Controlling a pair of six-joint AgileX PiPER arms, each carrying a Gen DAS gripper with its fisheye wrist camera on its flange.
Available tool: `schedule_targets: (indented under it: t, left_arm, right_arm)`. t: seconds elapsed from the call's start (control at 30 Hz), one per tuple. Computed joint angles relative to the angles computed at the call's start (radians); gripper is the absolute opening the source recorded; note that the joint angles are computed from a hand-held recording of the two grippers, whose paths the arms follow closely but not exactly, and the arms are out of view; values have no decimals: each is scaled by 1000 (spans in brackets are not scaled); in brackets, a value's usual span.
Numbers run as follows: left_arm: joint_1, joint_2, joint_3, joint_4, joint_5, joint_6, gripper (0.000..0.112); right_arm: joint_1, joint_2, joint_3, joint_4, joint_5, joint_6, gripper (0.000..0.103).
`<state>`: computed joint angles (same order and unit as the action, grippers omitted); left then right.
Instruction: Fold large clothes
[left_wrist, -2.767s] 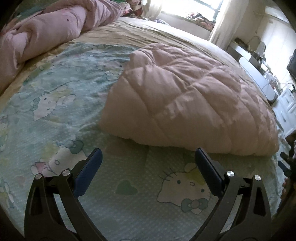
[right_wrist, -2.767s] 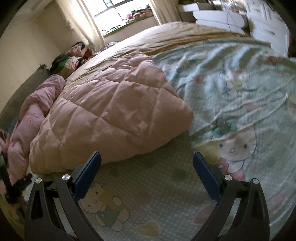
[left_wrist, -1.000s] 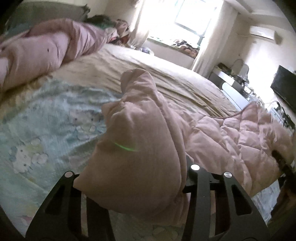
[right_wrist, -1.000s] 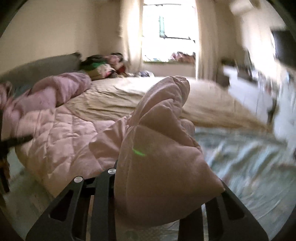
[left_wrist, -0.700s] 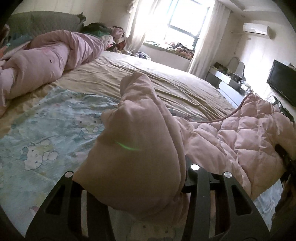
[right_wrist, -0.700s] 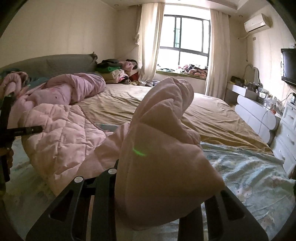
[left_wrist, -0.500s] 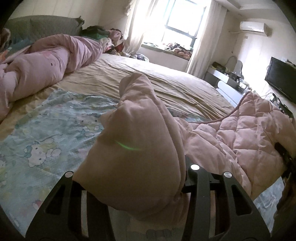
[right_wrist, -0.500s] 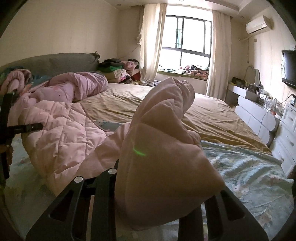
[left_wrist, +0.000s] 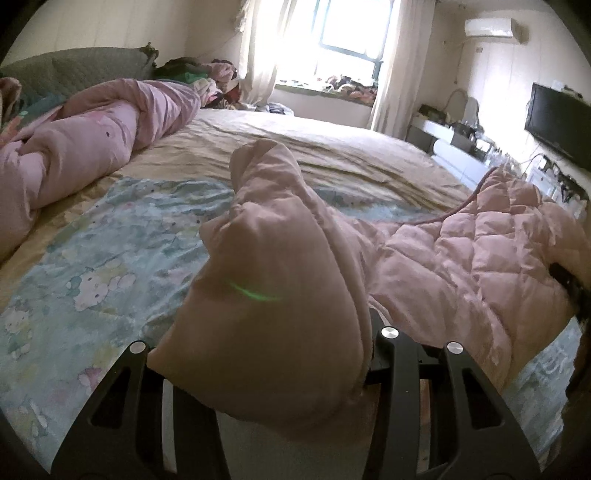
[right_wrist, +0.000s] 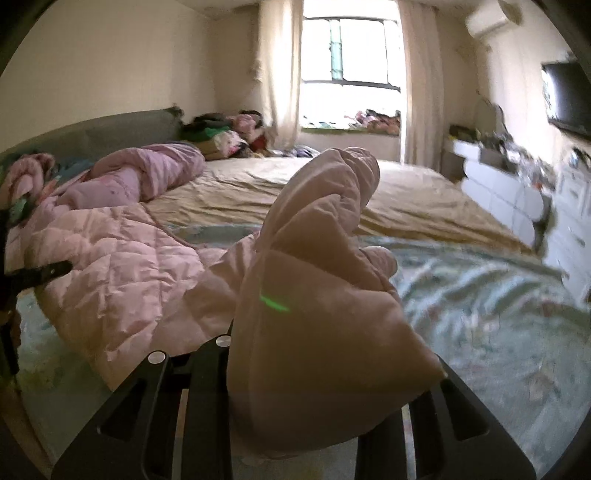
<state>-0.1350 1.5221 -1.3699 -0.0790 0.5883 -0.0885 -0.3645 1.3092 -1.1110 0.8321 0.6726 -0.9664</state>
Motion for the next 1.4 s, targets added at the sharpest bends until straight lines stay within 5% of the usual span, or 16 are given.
schedule_targets:
  t: [0.1, 0.2, 0.4, 0.47, 0.53, 0.7, 0.83, 1.13, 1.4]
  left_arm:
    - [7, 4, 25, 20, 6, -16, 38]
    - [28, 8, 58, -4, 5, -27, 40]
    - [74, 23, 119, -76, 7, -31, 52]
    - [97, 24, 128, -131, 28, -11, 56]
    - [96, -6, 147, -139, 34, -7, 57]
    - [53, -101, 170, -25, 65, -98, 73]
    - [6, -199, 185, 62, 93, -176, 93]
    - [-171, -396, 169, 292, 184, -374, 94]
    - [-326, -503, 198, 433, 272, -531, 94]
  right_arm:
    - [5, 27, 9, -84, -25, 114, 29]
    - [-40, 118, -42, -172, 54, 299, 39]
    - [-166, 303, -102, -90, 215, 448, 68]
    - [-175, 330, -117, -115, 238, 506, 89]
    - [-190, 325, -128, -126, 262, 530, 89]
    - [-111, 93, -75, -347, 92, 577, 97]
    - [-117, -40, -83, -258, 121, 451, 99]
    - [-118, -279, -80, -130, 278, 370, 99]
    - [214, -476, 34, -410, 170, 670, 99]
